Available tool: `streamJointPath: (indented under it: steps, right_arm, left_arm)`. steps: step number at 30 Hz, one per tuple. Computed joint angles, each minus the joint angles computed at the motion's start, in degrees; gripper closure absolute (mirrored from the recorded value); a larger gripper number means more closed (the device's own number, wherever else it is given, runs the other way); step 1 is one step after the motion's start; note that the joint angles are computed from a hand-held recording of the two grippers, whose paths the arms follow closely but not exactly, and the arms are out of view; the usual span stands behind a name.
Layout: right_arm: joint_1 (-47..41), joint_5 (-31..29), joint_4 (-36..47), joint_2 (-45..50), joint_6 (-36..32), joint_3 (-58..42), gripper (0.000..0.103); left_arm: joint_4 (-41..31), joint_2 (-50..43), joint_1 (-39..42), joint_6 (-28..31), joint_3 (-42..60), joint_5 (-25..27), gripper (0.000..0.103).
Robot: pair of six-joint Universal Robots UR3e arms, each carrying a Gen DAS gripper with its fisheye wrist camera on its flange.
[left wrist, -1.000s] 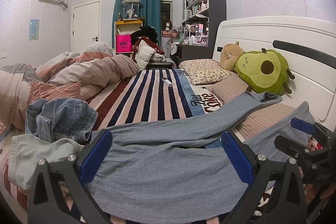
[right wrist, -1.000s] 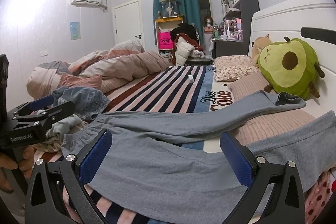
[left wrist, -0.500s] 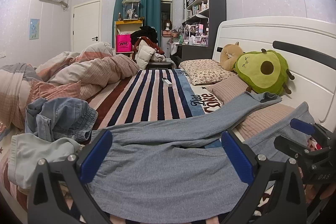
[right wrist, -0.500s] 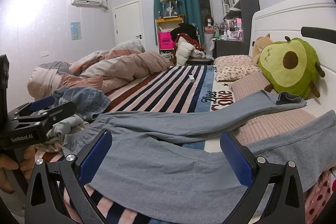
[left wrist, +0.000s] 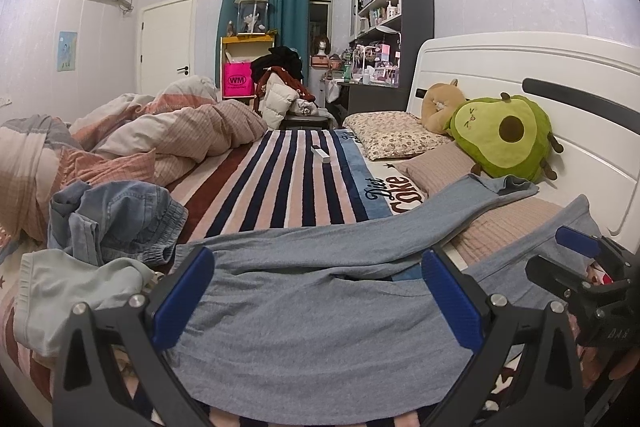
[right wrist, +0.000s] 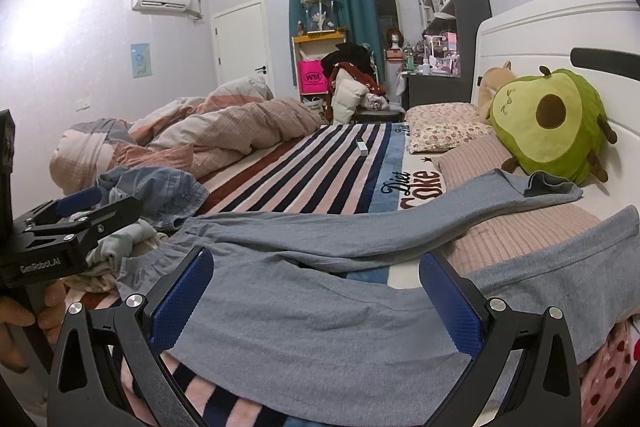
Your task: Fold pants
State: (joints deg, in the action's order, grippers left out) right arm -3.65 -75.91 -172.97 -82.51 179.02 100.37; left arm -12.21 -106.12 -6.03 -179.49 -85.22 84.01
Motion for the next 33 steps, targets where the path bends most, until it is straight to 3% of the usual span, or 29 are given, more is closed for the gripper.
streamJointPath:
  steps: [6, 10, 12, 19, 25, 29, 31, 33]
  right_arm:
    - [1.8, -3.5, 0.6, 0.4, 1.2, -0.7, 0.0]
    - [4.3, -11.6, -1.9, 1.4, 3.4, 0.1, 0.0]
    - [4.4, -12.5, -2.5, 1.6, 4.1, 1.3, 0.0]
    - [-2.6, -4.4, 2.3, 1.8, 6.8, 9.1, 0.001]
    - [-13.4, 5.8, 5.1, -1.3, 8.5, 20.6, 0.001]
    - [-17.0, 7.4, 4.3, -0.2, 9.3, 23.3, 0.001]
    - [-17.9, 7.1, 3.8, 0.9, 9.1, 23.7, 0.009]
    - [-18.9, 8.0, 3.7, 1.6, 8.7, 23.5, 0.01]
  left_arm:
    - [-0.4, 0.1, 2.3, 0.1, -0.7, -2.2, 0.001]
    - [-0.3, 0.2, 4.6, 0.0, -2.1, -4.1, 0.001]
    - [-0.1, 0.1, 6.5, -0.4, -3.6, -6.2, 0.001]
    - [-1.7, -1.1, 13.1, 1.3, -11.0, -8.9, 0.001]
    - [-3.9, -0.4, 19.5, -0.1, -19.0, -14.3, 0.001]
    - [-4.3, -1.7, 19.7, -0.4, -20.5, -14.3, 0.001]
    - [-5.3, -3.0, 19.4, -1.0, -19.7, -14.3, 0.001]
    - [-6.0, -4.3, 19.8, -2.0, -19.3, -15.5, 0.001]
